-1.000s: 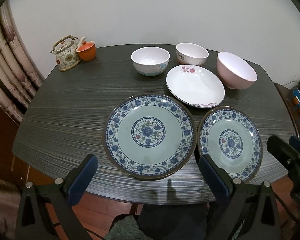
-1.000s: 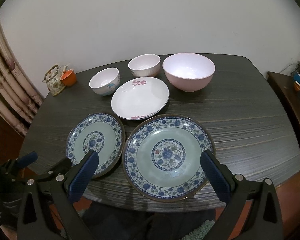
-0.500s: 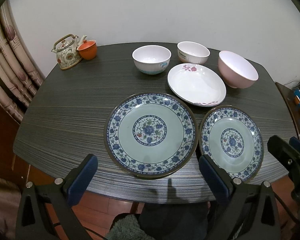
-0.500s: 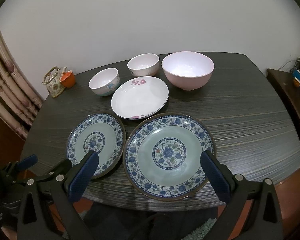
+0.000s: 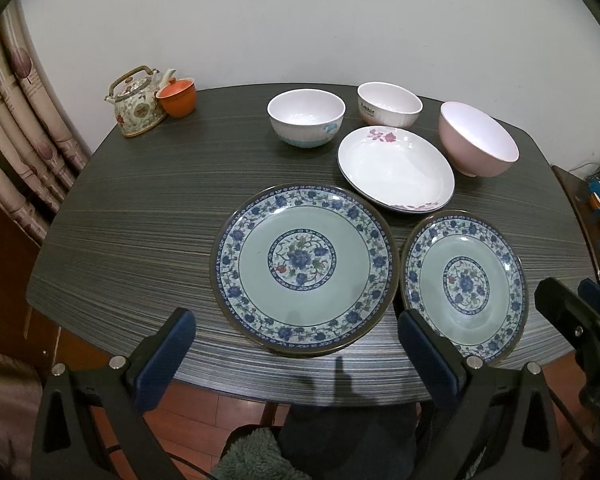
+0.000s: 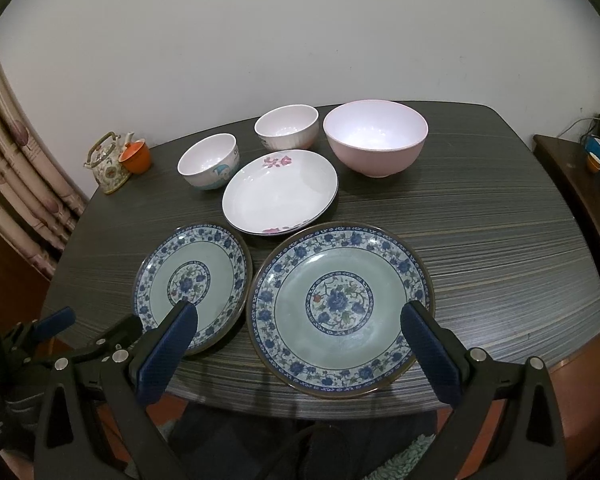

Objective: Organize plates and bowls

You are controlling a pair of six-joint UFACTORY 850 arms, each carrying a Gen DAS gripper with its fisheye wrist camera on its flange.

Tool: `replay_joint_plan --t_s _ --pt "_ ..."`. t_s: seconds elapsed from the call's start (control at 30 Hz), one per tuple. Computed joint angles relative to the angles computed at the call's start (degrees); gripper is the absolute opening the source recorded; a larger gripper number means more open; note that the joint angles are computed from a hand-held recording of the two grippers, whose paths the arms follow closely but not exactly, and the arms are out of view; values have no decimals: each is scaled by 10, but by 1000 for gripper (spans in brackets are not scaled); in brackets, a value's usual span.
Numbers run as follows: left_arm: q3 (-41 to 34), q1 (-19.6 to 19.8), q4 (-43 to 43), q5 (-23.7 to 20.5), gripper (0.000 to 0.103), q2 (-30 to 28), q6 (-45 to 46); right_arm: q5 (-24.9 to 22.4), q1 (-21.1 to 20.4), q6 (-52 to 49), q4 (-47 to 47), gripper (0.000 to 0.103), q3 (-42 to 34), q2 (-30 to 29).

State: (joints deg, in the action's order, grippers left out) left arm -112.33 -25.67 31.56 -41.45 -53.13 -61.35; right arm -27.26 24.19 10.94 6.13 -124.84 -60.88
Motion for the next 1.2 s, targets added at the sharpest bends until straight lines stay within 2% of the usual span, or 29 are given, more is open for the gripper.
replay_joint_plan --t_s 0.9,1.2 --pt "-4 5 -20 -5 103 -6 14 2 2 -1 5 101 17 7" --pt "-15 11 -52 -8 103 -16 32 -21 1 -7 10 101 -12 -8"
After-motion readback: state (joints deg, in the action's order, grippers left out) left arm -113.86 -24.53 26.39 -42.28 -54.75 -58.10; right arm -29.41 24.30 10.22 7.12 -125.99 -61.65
